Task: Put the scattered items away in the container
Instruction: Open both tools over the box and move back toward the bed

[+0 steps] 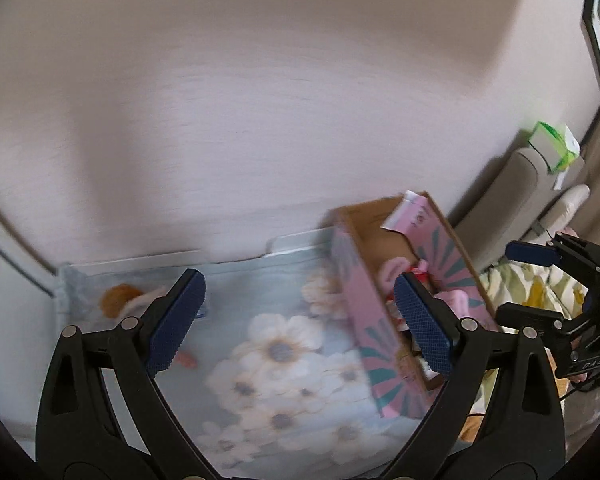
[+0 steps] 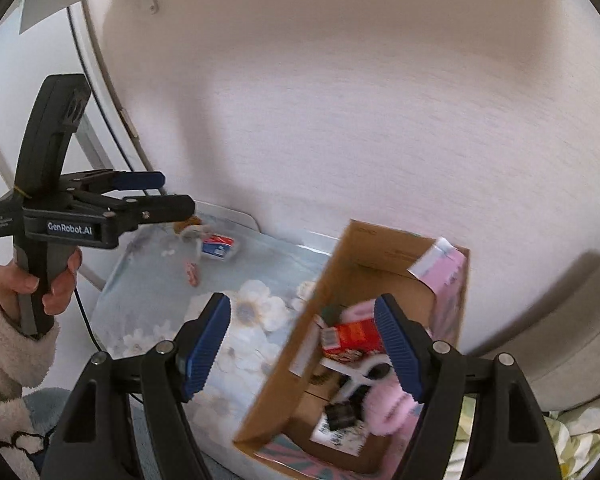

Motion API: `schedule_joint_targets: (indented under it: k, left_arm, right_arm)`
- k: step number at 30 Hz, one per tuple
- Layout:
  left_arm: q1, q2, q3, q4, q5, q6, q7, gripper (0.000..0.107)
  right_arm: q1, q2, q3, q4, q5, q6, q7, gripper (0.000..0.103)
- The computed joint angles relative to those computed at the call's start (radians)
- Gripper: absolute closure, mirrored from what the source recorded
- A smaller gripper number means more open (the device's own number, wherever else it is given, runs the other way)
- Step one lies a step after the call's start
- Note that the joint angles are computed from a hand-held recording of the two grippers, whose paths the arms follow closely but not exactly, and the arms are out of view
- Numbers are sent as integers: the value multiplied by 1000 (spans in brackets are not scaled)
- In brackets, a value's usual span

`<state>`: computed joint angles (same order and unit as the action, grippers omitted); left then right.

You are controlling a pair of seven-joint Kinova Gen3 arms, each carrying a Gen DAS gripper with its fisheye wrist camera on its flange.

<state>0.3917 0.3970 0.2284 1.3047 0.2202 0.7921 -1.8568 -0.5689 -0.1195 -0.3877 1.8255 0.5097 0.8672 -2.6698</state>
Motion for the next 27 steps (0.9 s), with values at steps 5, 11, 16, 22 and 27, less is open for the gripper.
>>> schedule_joint_targets:
  k: [5, 11, 16, 22, 27]
  left_arm:
    - [-75, -48, -21, 53, 19, -29, -35, 12]
    - [-151, -82, -52, 78, 9, -45, -69, 11]
    - [-202, -66, -74, 60, 2, -37, -80, 9]
    - [-221, -2, -92, 19, -34, -4, -62, 8]
    - [-234, 79, -85, -23, -59, 12, -97, 8]
  right_arm:
    - [-47, 63, -19, -55, 57, 18, -35, 32]
    - [-138, 145, 20, -134, 104, 28, -36, 32]
    - [-194, 217, 71, -209, 97, 16, -5, 32]
    - [-265, 355, 140, -340, 72, 73, 34, 32]
    - [-280, 452, 184, -423, -17, 55, 107, 32]
